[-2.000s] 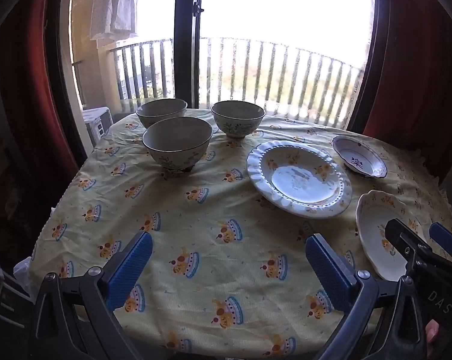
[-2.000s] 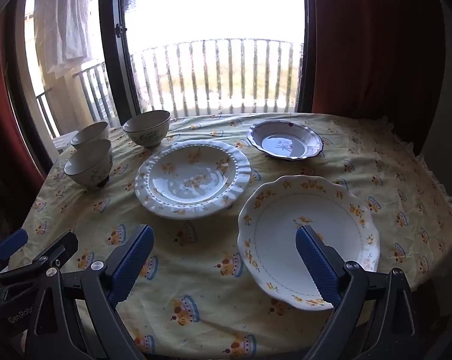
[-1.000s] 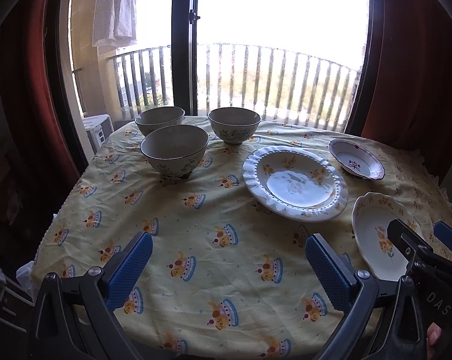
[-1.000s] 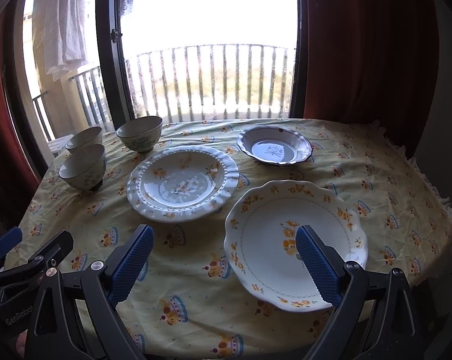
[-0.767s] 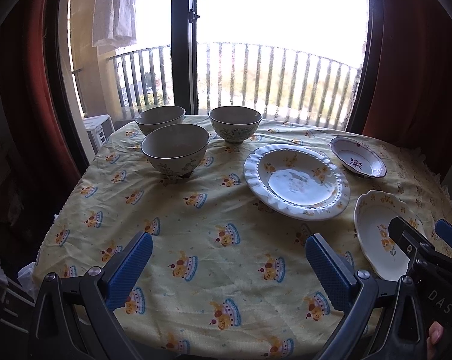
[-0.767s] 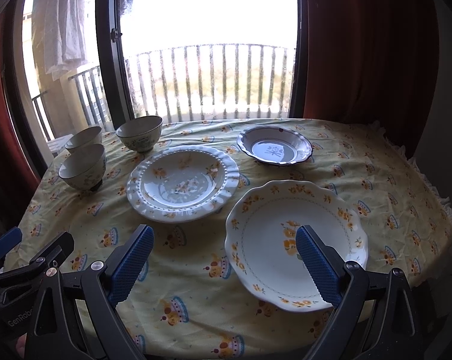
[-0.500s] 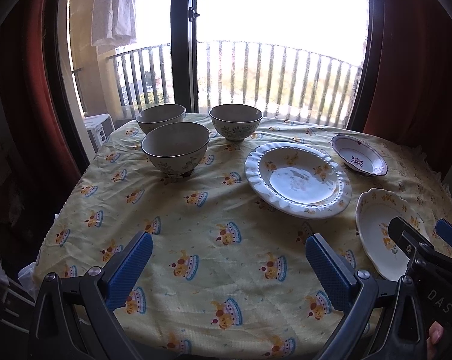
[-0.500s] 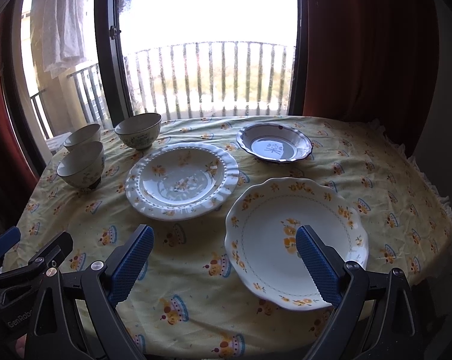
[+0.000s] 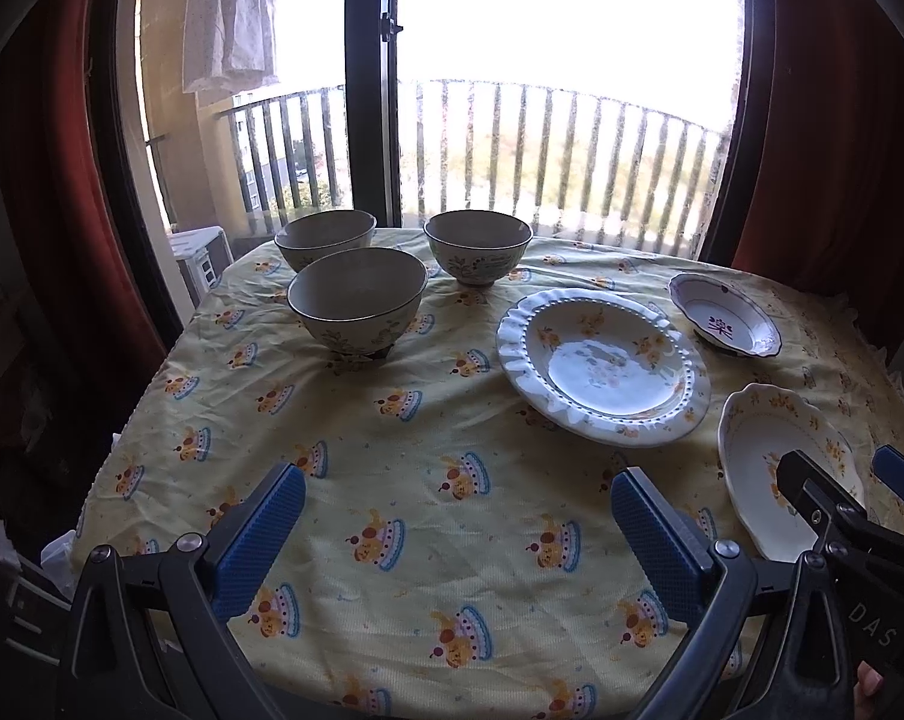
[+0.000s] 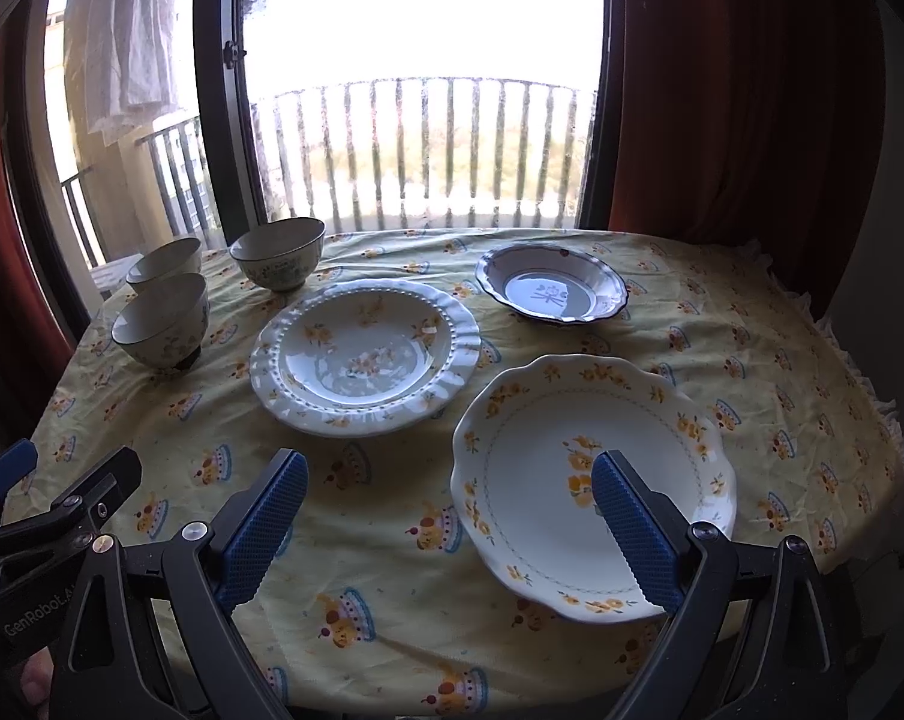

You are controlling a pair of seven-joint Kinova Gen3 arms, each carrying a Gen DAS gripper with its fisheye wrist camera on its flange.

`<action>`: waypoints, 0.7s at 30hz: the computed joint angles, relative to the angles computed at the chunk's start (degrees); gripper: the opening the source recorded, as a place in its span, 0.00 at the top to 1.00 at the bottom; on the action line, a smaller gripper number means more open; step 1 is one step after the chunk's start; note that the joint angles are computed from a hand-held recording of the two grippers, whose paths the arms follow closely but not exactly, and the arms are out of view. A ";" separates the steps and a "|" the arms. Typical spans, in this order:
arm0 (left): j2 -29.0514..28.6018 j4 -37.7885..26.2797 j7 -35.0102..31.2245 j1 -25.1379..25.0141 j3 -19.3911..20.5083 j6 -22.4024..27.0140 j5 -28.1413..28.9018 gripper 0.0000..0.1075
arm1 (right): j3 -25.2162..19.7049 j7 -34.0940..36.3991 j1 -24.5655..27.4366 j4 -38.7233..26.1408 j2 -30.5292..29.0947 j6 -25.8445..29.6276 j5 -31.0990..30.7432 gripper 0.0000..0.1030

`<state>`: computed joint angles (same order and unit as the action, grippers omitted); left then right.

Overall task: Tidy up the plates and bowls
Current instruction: 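Move both grippers toward the large scalloped yellow-flowered plate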

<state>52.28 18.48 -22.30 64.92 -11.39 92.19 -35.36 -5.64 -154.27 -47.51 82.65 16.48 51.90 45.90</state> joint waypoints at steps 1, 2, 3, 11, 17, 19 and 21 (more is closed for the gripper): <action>-0.26 0.66 -0.12 0.01 -0.03 -0.30 -0.04 0.05 | -0.05 0.30 0.00 -0.39 0.18 0.25 -0.10 0.06; -0.39 0.97 -0.48 -0.09 0.03 -0.47 -0.09 0.05 | -0.06 0.53 0.06 -0.75 0.35 0.34 -0.33 0.06; -0.49 1.08 -0.88 -0.20 0.04 -0.50 -0.19 0.05 | -0.08 0.81 0.20 -1.26 0.59 0.49 -0.86 0.06; -1.38 0.15 -5.40 -2.10 0.47 -0.59 -0.68 0.06 | 0.58 4.50 -0.85 -8.16 3.16 4.46 -4.63 0.06; -5.06 6.41 -7.67 -4.29 1.94 -5.57 1.29 0.07 | 2.17 4.64 -1.77 -14.40 6.15 8.44 -7.52 0.06; -5.35 6.84 -8.57 -4.97 2.50 -6.19 1.56 0.07 | 2.88 4.09 -2.51 -15.96 6.98 9.63 -7.56 0.06; -5.40 6.74 -9.77 -5.57 3.00 -6.46 1.91 0.08 | 3.40 3.96 -3.03 -17.62 7.85 10.90 -7.74 0.06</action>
